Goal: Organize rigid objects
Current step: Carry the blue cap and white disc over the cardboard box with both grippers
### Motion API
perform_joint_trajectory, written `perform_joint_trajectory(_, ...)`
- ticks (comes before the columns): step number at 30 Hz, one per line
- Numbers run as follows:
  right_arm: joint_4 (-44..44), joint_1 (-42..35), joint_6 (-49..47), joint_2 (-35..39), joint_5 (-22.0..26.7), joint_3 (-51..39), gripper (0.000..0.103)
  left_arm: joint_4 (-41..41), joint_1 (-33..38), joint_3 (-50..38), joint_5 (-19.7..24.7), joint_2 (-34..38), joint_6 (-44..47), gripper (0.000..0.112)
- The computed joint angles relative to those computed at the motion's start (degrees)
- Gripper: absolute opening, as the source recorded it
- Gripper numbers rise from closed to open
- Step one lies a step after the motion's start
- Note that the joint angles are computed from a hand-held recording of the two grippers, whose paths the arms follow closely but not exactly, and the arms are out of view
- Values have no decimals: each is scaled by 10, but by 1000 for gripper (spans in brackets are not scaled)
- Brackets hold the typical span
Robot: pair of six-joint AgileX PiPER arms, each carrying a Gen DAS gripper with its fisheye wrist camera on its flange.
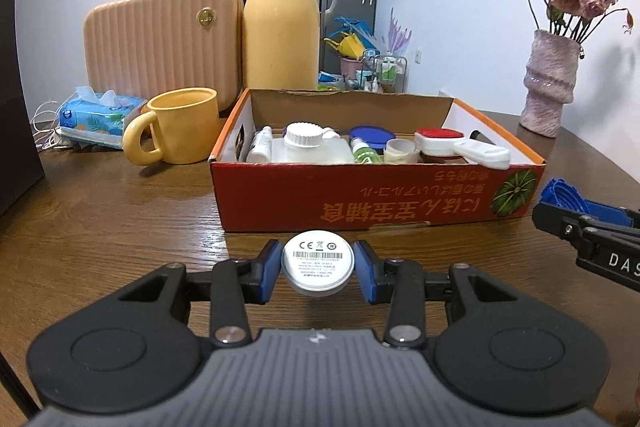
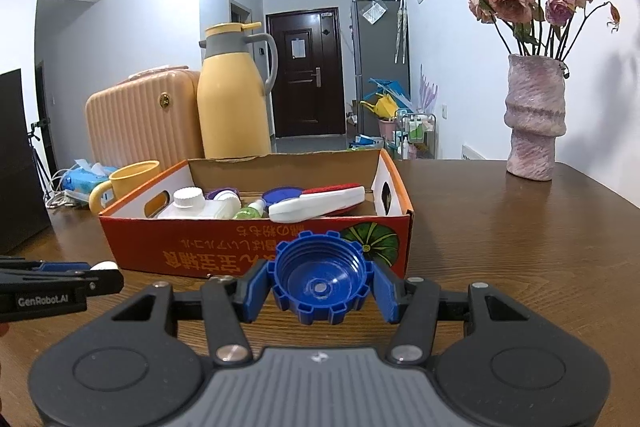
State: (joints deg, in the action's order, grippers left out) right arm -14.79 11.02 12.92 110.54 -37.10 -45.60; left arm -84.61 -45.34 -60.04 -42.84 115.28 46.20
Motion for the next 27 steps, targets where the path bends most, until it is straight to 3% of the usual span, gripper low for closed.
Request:
perform_joint_trajectory(16, -8, 0, 8, -23, -29, 9, 54, 4, -9, -7, -23, -19, 4, 40)
perform_joint_trajectory(27, 19, 24, -13, -16, 12, -60, 54, 19, 16, -50, -15, -19, 33, 40)
